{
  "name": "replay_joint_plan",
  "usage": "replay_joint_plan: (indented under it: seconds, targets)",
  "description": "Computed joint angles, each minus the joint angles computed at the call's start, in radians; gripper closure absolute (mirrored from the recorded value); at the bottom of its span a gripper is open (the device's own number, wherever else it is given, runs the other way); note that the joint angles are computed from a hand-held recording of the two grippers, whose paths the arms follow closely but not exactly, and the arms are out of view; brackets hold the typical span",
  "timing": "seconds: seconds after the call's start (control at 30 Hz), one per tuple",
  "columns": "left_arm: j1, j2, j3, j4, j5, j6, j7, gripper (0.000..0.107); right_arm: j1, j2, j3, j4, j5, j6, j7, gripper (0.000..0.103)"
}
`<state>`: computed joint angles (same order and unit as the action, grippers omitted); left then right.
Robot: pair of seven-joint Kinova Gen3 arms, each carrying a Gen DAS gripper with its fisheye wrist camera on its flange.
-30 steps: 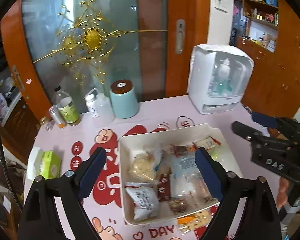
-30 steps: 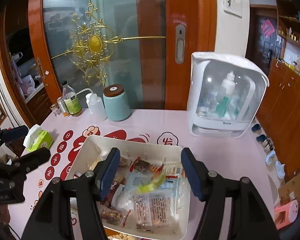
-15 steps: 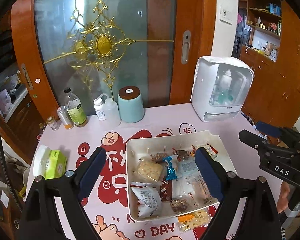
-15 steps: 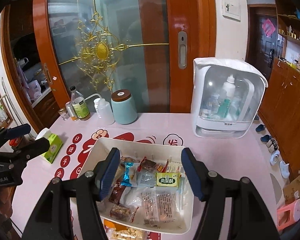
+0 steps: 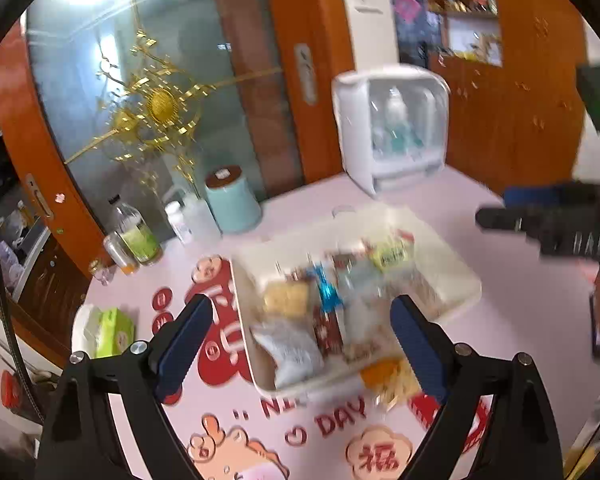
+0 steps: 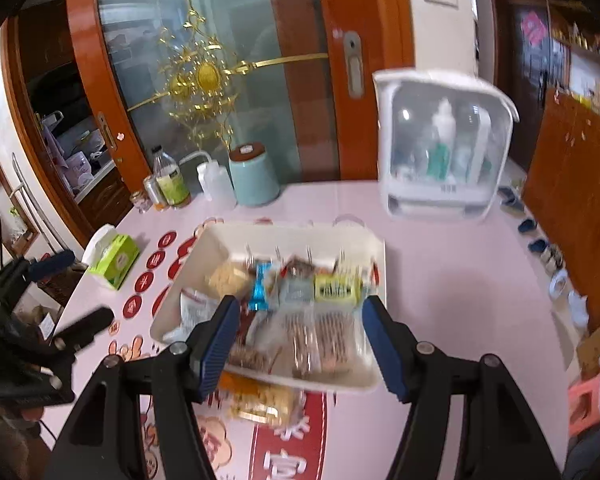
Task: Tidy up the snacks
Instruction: 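Move both tools back toward the last two snacks beside the tray, then grasp the orange-white oat bar with the left tool while the right tool grasps the clear nut bag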
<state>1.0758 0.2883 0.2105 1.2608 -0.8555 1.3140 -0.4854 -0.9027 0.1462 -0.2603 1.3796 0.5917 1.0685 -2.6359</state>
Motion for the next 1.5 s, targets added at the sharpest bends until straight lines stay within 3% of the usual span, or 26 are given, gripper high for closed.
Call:
replay_joint_plan:
  seconds: [0.2, 0.4, 0.57, 0.97, 1.03, 1.17, 1.23, 1.4, 1.5]
  targets:
    - [0.007, -0.003, 0.023, 0.162, 0.035, -0.061, 0.080, 0.018, 0.026, -0.055, -0.028, 0.188, -0.086, -0.100, -0.123, 0.039]
    - [-0.009, 0.017, 0.027, 0.254, 0.083, -0.114, 0.145, 0.018, 0.039, -0.011, -0.039, 0.287, -0.171, -0.181, -0.158, 0.039]
    - [-0.023, 0.026, 0.022, 0.289, 0.096, -0.151, 0.150, 0.018, 0.075, 0.054, -0.019, 0.333, -0.294, -0.308, -0.092, 0.039]
    - [-0.066, 0.017, 0.016, 0.328, 0.099, -0.237, 0.078, 0.018, 0.126, 0.176, 0.013, 0.305, -0.517, -0.434, 0.118, 0.039]
    - [-0.064, 0.023, 0.015, 0.327, 0.088, -0.242, 0.059, 0.018, 0.118, 0.176, 0.018, 0.316, -0.525, -0.469, 0.145, 0.049]
    - [-0.052, 0.047, 0.009, 0.312, 0.060, -0.243, 0.012, 0.018, 0.081, 0.169, 0.047, 0.310, -0.503, -0.466, 0.148, 0.057]
    - [-0.043, 0.061, 0.003, 0.302, 0.046, -0.242, -0.009, 0.018, 0.074, 0.151, 0.051, 0.319, -0.490, -0.464, 0.148, 0.068]
    - [0.004, 0.105, -0.016, 0.277, -0.022, -0.228, -0.053, 0.018, 0.030, 0.097, 0.077, 0.354, -0.400, -0.412, 0.065, 0.071]
    - [0.033, 0.131, -0.021, 0.273, -0.060, -0.234, -0.095, 0.018, 0.053, 0.051, 0.061, 0.409, -0.394, -0.410, 0.034, 0.071]
